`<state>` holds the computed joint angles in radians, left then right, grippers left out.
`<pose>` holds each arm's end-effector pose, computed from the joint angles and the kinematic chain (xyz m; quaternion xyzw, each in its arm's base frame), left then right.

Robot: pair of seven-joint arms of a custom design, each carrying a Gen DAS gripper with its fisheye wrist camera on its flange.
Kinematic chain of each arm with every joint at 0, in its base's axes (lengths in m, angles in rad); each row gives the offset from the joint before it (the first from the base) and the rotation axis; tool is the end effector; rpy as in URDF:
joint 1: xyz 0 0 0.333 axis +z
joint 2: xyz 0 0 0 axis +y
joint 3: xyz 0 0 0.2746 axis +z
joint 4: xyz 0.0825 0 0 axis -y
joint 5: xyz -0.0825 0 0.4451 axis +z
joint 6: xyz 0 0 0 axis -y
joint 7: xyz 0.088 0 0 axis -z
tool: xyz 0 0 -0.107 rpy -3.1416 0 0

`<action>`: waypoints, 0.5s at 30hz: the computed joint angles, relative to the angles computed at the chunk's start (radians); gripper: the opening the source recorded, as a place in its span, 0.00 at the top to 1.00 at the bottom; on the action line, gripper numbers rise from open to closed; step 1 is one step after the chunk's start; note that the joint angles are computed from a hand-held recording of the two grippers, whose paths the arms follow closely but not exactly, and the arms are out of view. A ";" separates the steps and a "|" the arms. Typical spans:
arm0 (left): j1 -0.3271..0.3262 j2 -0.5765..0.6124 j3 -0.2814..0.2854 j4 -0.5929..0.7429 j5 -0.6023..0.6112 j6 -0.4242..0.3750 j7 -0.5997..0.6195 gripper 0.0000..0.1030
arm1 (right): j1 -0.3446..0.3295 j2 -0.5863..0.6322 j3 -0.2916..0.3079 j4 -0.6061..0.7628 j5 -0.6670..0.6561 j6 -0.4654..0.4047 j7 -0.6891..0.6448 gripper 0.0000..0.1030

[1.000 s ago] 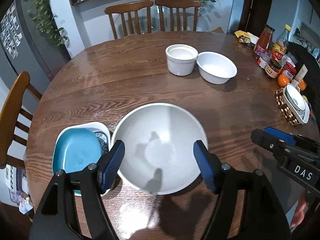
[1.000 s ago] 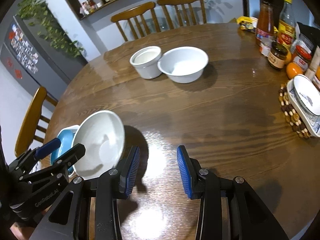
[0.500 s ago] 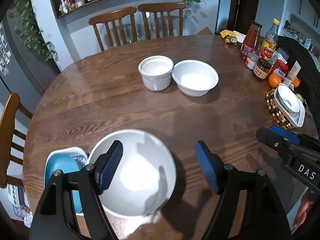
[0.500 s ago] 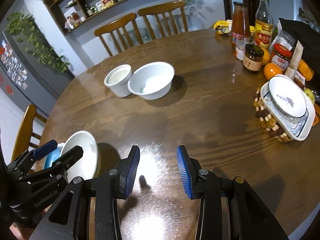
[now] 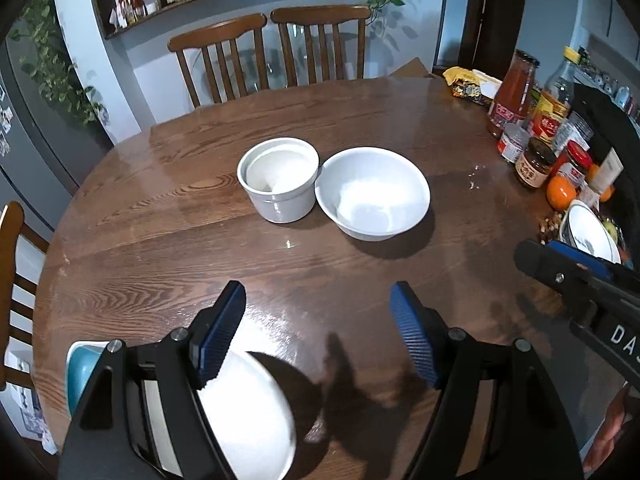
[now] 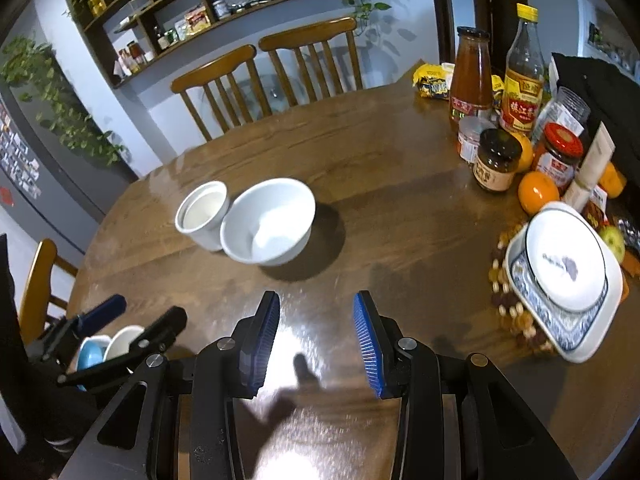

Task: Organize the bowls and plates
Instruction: 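Move both grippers to the medium white bowl and grasp its rim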

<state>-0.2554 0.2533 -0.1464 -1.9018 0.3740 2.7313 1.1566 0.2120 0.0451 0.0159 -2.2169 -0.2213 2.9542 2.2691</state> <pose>0.6368 -0.2812 0.3598 -0.5769 0.7594 -0.2248 0.2001 0.6059 0.1555 0.3560 -0.5698 0.7473 -0.1598 0.3021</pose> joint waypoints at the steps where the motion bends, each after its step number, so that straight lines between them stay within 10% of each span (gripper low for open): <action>1: 0.000 0.020 -0.001 0.025 -0.009 -0.015 -0.003 0.28 | -0.006 0.017 0.006 0.016 0.053 0.003 -0.049 0.62; 15: -0.037 0.251 0.038 0.314 -0.030 -0.110 -0.103 0.28 | -0.052 0.244 0.055 0.241 0.409 -0.008 -0.362 0.62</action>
<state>-0.2928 0.5047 -0.1087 -1.5879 0.3436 2.6217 1.0536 0.1596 0.2896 0.0713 -1.9761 0.1880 2.9464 1.9069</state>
